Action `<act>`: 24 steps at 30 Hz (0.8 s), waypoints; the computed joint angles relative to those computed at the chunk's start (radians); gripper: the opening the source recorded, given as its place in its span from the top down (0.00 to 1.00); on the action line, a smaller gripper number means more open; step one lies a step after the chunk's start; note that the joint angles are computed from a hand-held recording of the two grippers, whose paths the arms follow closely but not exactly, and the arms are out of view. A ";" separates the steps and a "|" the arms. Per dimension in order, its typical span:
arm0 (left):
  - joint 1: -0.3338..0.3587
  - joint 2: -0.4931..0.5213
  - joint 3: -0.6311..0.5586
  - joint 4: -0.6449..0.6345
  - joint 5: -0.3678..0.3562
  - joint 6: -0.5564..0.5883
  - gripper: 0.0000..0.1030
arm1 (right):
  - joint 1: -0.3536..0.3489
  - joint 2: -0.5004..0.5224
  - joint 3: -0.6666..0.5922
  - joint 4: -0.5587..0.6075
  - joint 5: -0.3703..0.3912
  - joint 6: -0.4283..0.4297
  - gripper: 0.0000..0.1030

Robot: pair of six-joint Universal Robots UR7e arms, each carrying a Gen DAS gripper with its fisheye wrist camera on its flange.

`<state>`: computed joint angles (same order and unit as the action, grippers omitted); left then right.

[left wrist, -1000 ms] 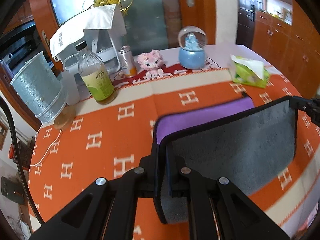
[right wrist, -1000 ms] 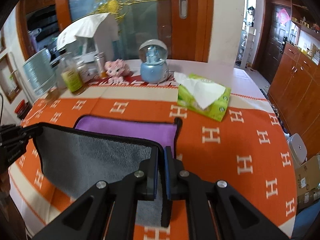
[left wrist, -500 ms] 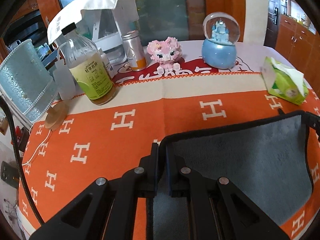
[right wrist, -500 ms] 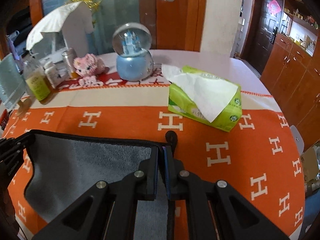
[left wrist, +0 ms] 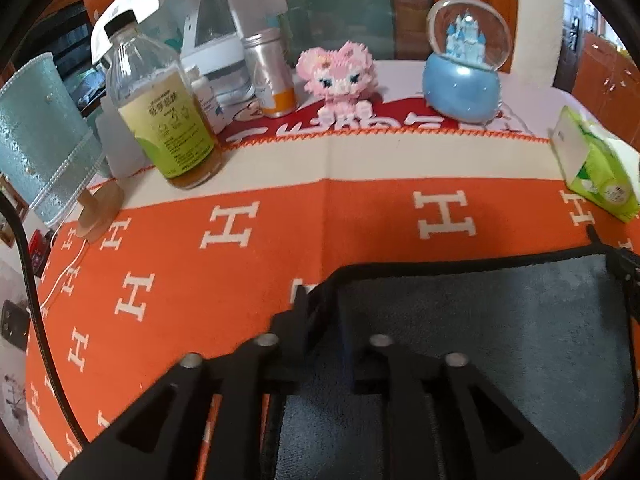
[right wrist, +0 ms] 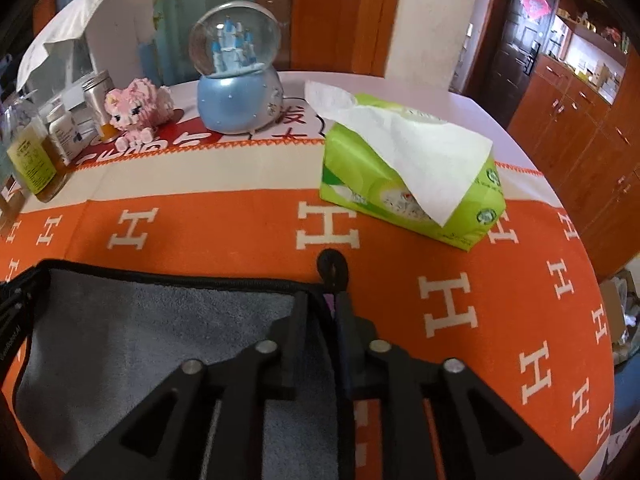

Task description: Fold towel

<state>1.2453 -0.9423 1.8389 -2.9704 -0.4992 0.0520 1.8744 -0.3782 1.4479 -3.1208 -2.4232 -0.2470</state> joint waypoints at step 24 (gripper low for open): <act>-0.147 -0.304 0.192 0.363 -0.137 -0.366 0.01 | 0.110 -0.212 0.241 0.062 0.049 0.168 0.54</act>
